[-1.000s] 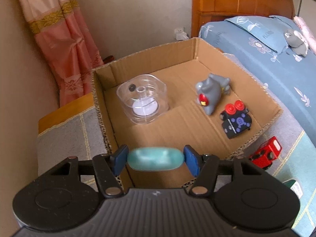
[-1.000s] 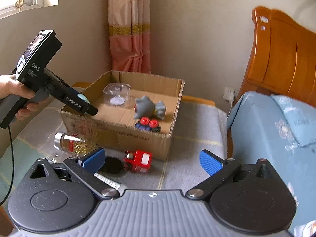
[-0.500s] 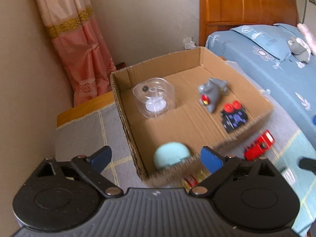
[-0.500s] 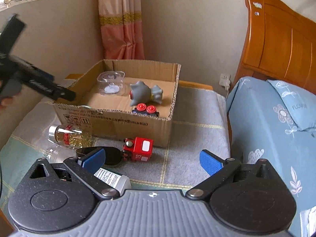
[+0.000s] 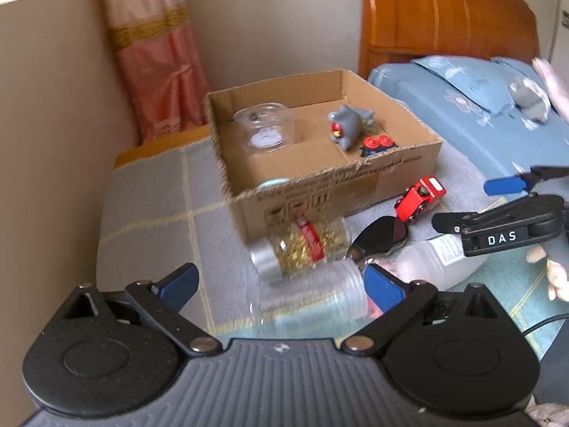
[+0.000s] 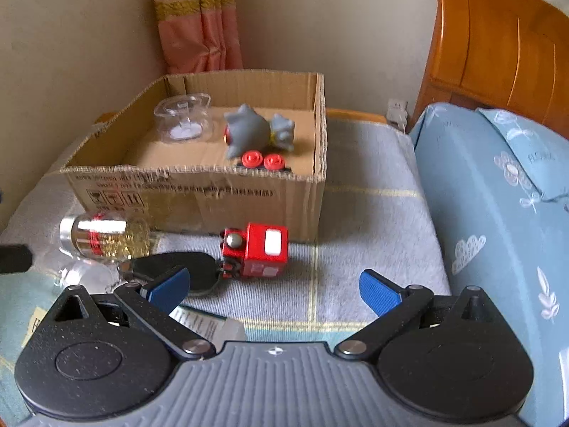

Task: Organize rigid objects
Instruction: 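Grasp the white medical cotton swab jar with the right gripper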

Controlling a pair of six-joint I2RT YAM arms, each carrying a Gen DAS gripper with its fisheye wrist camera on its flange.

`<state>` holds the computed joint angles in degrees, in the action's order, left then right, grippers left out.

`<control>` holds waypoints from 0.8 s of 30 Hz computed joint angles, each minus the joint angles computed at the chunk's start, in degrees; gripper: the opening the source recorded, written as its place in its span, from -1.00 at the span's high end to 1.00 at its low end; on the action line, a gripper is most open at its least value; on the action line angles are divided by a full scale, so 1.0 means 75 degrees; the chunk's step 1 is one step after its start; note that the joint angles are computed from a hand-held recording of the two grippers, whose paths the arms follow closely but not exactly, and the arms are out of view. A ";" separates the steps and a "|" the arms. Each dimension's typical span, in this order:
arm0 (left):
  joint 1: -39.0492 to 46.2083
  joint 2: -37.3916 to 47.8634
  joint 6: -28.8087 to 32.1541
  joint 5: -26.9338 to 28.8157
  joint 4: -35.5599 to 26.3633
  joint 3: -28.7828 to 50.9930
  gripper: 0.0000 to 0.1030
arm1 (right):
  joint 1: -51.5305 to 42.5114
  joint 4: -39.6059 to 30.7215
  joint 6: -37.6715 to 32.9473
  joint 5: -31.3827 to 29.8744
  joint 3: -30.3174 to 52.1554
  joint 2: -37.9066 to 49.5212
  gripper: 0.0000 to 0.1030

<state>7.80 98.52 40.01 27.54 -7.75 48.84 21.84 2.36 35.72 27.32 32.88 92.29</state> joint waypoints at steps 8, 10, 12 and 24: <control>0.0686 -0.0393 -0.0459 0.0399 0.0946 -0.0825 -0.92 | 0.0665 -0.0431 0.0546 0.0151 -0.0345 -0.0369 -1.00; 0.0770 -0.0432 -0.0425 0.0470 0.1057 -0.0930 -0.92 | 0.0934 -0.0654 0.0767 0.0261 -0.0408 -0.0527 -1.00; 0.0841 -0.0427 -0.0389 0.0589 0.1154 -0.1008 -0.93 | 0.1209 -0.0837 0.0964 0.0343 -0.0426 -0.0713 -1.00; 0.1103 -0.0322 -0.0236 0.0886 0.1460 -0.1221 -0.98 | 0.2648 -0.1422 0.1366 0.0755 0.1004 0.1018 -1.00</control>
<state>16.07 96.11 38.24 34.18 3.20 39.68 41.70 -8.30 45.97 32.98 40.41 99.92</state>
